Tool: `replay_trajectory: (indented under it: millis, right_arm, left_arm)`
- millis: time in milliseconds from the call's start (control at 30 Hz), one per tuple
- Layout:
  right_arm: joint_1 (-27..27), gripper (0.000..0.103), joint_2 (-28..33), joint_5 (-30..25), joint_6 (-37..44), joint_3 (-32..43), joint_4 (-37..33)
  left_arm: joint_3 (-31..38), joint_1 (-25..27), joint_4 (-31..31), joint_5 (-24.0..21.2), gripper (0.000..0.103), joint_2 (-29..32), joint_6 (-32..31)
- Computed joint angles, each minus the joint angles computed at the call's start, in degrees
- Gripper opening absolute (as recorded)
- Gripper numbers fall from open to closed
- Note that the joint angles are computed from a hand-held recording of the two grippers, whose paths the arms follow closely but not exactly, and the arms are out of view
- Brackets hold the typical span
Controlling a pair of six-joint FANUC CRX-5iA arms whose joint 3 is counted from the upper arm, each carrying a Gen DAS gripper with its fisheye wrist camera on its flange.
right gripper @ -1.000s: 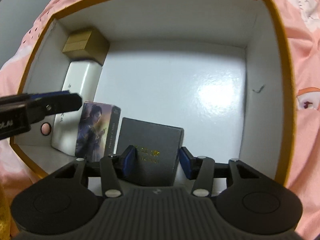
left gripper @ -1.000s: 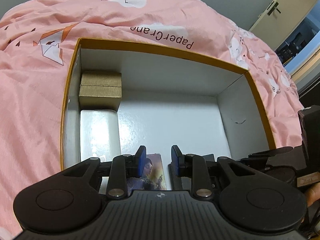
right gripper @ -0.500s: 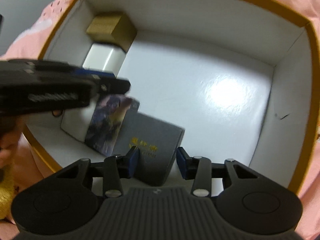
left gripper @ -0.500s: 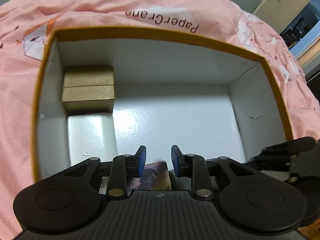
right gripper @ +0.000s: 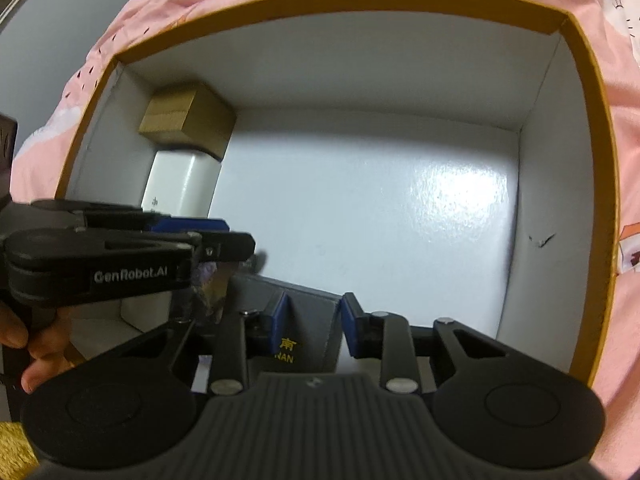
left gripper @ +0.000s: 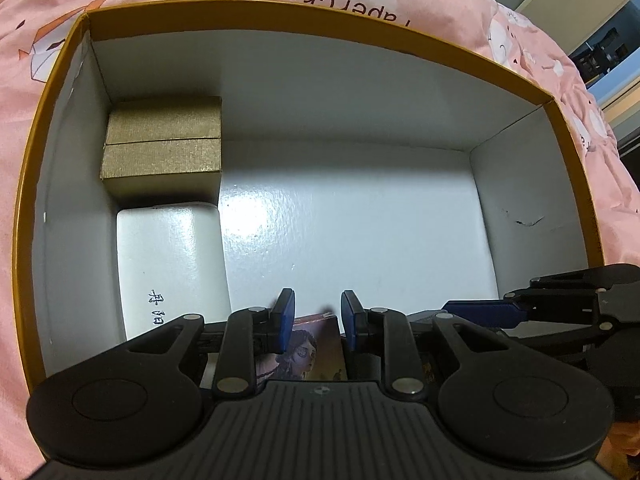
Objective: Organize objects
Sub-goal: 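Withdraw both grippers from the box toward the items beside the plush toy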
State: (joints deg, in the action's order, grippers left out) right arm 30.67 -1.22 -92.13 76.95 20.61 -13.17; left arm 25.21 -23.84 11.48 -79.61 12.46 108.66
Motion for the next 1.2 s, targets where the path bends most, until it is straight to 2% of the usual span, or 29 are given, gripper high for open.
replay_trajectory:
  millis: [133,300,433,533,667,767,833,967,1067,1200]
  right_arm:
    - [0.3,0.031,0.1,0.2,0.0,-0.1,0.5]
    - [0.2,0.031,-2.5,2.6,1.3,-1.5,2.9]
    - [1.9,0.031,-9.4,7.8,-0.7,-5.4,5.6]
    - [5.0,0.033,-16.0,12.0,-3.2,-9.8,9.2]
    - [11.9,0.036,-24.1,14.5,-11.4,-15.9,16.8]
    - [17.9,0.039,-29.5,13.4,-19.5,-20.3,22.5]
    - [21.8,0.042,-32.1,12.5,-24.8,-23.1,25.3]
    - [30.5,0.042,-36.6,8.5,-34.1,-28.1,29.5]
    - [38.1,0.042,-38.7,3.4,-41.1,-31.1,34.2]
    - [46.8,0.043,-41.6,-2.1,-48.1,-34.5,38.2]
  left_arm:
    - [0.0,-0.4,-1.0,0.9,0.028,-0.4,0.2]
    - [-2.3,-1.9,-4.4,6.5,0.028,-5.4,0.6]
    - [-6.4,-3.4,-4.2,12.4,0.028,-11.5,-0.9]
    - [-8.1,-5.3,-4.0,14.9,0.028,-14.7,-0.9]
    - [-10.4,-6.7,-1.6,15.6,0.029,-17.6,-2.4]
    - [-12.5,-7.7,0.4,14.9,0.030,-19.2,-3.1]
    - [-13.7,-7.9,2.3,13.2,0.035,-19.8,-3.1]
    - [-14.4,-9.4,2.8,7.5,0.043,-20.1,-2.6]
    - [-15.7,-10.7,2.1,5.9,0.053,-20.8,-1.5]
    - [-16.4,-12.6,0.8,6.1,0.058,-21.9,-0.8]
